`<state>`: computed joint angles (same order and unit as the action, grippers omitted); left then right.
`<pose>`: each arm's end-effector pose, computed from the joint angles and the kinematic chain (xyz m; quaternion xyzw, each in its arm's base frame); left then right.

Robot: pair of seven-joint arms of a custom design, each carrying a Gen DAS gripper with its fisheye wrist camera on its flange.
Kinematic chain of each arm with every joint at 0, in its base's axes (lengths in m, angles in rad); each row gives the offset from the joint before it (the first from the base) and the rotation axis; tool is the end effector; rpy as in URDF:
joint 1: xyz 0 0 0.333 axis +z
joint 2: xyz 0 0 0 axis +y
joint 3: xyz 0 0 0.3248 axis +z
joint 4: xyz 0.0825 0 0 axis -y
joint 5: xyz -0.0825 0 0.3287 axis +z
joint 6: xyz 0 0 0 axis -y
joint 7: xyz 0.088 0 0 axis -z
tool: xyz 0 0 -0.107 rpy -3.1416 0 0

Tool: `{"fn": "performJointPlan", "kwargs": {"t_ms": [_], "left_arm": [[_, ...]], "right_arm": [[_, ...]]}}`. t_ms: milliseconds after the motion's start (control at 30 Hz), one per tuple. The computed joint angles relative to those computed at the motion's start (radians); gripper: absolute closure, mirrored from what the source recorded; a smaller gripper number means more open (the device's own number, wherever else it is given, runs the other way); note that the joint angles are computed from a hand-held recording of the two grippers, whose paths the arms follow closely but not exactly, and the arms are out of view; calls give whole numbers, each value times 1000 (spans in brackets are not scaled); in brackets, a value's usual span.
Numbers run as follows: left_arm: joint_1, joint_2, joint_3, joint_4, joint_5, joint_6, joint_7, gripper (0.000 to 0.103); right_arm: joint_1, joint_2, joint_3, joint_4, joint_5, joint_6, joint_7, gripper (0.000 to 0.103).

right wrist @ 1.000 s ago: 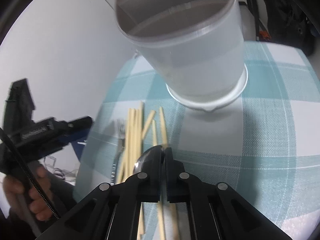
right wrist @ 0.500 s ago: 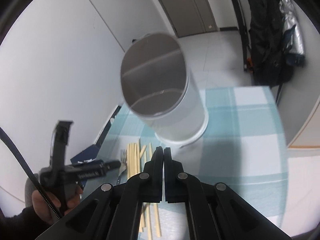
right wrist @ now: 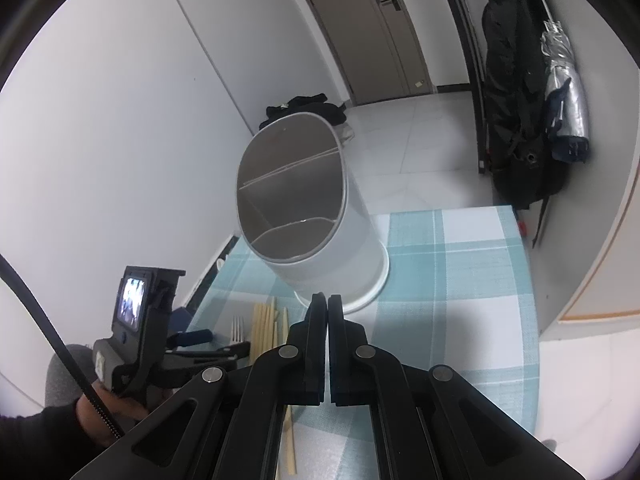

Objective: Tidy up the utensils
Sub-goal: 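Lift the fork with the left gripper and carry it toward the white holder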

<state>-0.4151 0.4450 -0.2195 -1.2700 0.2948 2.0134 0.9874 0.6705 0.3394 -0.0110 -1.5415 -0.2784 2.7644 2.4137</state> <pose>0.5658 -0.3520 0.5548 -0.6596 0.7297 -0.1331 0.1216 0.5153 0.4160 0.5886 -0.6460 0.6269 -0.1173 0.4195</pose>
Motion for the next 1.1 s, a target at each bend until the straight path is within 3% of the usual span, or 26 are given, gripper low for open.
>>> {"fn": "performJointPlan", "kwargs": {"t_ms": [67,333,467,733,833,1100], "left_arm": [[-5,6,0,12,4,7,-4,85],[12,-5,5,-13,-36,60,-80,85],[26,-66,8,-98,-26,174,-152,85],[23,-188,11,-243,111,444,-266,85],[33,-199,-2,-255,120,503,-240,86],[59,-215,-26,-295,45,553,-127,86]], "right_arm": [[6,-14,-6,-15,-15,-1,8,102],[20,-37,-27,-34,-122,10,69,102],[33,-54,-39,-45,-202,4,121,102],[50,-67,-28,-20,-382,-55,214,102],[53,-70,-21,-10,-442,-76,250,103],[49,-68,5,13,-507,-122,292,103]]}}
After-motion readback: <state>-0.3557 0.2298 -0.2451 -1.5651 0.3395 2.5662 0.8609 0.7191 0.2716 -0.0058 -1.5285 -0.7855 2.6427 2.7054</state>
